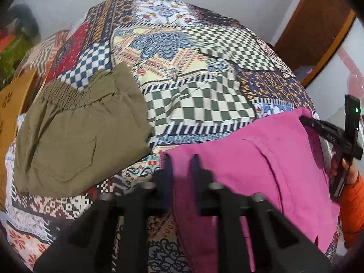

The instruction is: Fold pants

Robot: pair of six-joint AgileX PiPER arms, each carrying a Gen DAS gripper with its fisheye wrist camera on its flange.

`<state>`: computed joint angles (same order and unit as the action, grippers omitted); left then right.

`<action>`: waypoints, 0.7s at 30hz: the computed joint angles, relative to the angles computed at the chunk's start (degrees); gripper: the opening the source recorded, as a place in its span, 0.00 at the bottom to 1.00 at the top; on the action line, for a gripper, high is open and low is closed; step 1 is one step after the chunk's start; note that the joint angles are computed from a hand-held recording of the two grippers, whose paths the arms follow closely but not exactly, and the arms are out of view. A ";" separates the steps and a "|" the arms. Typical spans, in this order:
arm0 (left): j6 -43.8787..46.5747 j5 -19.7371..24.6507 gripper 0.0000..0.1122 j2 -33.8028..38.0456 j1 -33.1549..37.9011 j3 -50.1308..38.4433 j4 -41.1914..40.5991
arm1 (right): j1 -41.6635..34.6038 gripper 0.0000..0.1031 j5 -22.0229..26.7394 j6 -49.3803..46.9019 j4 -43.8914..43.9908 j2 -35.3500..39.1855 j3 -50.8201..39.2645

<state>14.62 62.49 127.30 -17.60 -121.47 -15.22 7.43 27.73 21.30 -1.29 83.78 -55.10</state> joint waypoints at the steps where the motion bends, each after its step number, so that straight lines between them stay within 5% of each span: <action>1: 0.85 -2.20 0.05 -1.64 -0.55 2.52 0.64 | 0.29 0.09 -0.45 1.72 -1.88 -0.21 0.15; 7: 2.83 -10.70 0.03 -7.68 -2.44 11.07 4.79 | 1.94 0.05 -1.18 11.93 -13.97 -1.60 0.45; 21: 0.79 -7.66 0.03 -4.94 0.79 10.42 2.87 | 1.69 0.04 1.69 11.88 -16.84 1.32 -1.47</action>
